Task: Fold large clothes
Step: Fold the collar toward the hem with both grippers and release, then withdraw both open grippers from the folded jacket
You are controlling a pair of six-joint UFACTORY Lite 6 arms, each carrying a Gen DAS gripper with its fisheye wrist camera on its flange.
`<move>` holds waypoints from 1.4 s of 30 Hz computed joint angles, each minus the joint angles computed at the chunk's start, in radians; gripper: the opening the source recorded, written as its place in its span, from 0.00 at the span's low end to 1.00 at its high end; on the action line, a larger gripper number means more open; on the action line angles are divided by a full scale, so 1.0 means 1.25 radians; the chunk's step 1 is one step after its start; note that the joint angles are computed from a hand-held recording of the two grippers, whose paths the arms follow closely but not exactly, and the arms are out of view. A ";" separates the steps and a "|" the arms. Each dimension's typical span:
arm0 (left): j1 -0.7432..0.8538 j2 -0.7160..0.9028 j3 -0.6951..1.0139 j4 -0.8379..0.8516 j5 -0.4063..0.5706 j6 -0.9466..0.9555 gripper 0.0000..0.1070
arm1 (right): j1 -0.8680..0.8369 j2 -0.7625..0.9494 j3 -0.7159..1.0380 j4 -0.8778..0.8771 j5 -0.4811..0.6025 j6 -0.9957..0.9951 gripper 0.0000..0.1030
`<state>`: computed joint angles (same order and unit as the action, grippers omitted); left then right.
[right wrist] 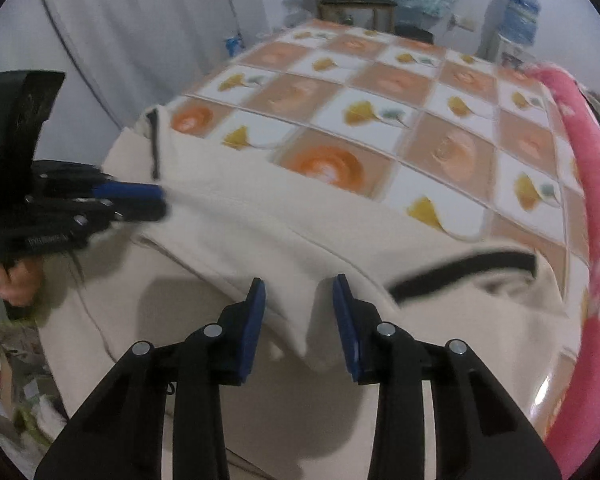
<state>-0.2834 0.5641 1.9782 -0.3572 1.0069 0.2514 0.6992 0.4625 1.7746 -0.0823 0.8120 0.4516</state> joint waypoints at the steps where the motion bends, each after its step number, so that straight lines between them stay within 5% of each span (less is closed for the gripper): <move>1: 0.003 0.005 -0.013 -0.004 -0.007 0.003 0.16 | -0.015 -0.015 -0.051 0.029 -0.019 -0.011 0.31; 5: -0.004 -0.030 -0.047 0.022 -0.025 -0.015 0.17 | -0.021 -0.046 -0.095 0.038 -0.046 0.017 0.30; 8: 0.012 -0.099 -0.091 0.036 -0.020 -0.041 0.28 | -0.006 -0.111 -0.135 0.004 -0.017 0.126 0.32; 16: 0.182 -0.548 -0.478 -0.094 -0.036 0.102 0.45 | 0.171 -0.395 -0.389 -0.174 -0.035 0.447 0.52; 20: 0.284 -0.763 -0.662 -0.137 -0.026 0.179 0.54 | 0.337 -0.422 -0.428 -0.312 -0.023 0.658 0.69; 26: 0.445 -0.965 -0.884 -0.193 0.039 0.282 0.54 | 0.470 -0.374 -0.471 -0.406 -0.036 0.849 0.72; 34: 0.519 -1.014 -1.011 -0.198 -0.016 0.321 0.53 | 0.461 -0.367 -0.532 -0.402 -0.069 0.925 0.72; 42: 0.518 -0.915 -1.002 -0.192 -0.102 0.319 0.52 | 0.474 -0.366 -0.534 -0.420 -0.059 0.949 0.72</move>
<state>0.3638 -0.5793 0.7261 -0.5971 0.8796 0.6501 1.2918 0.0055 1.1075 -0.6072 0.7385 1.6383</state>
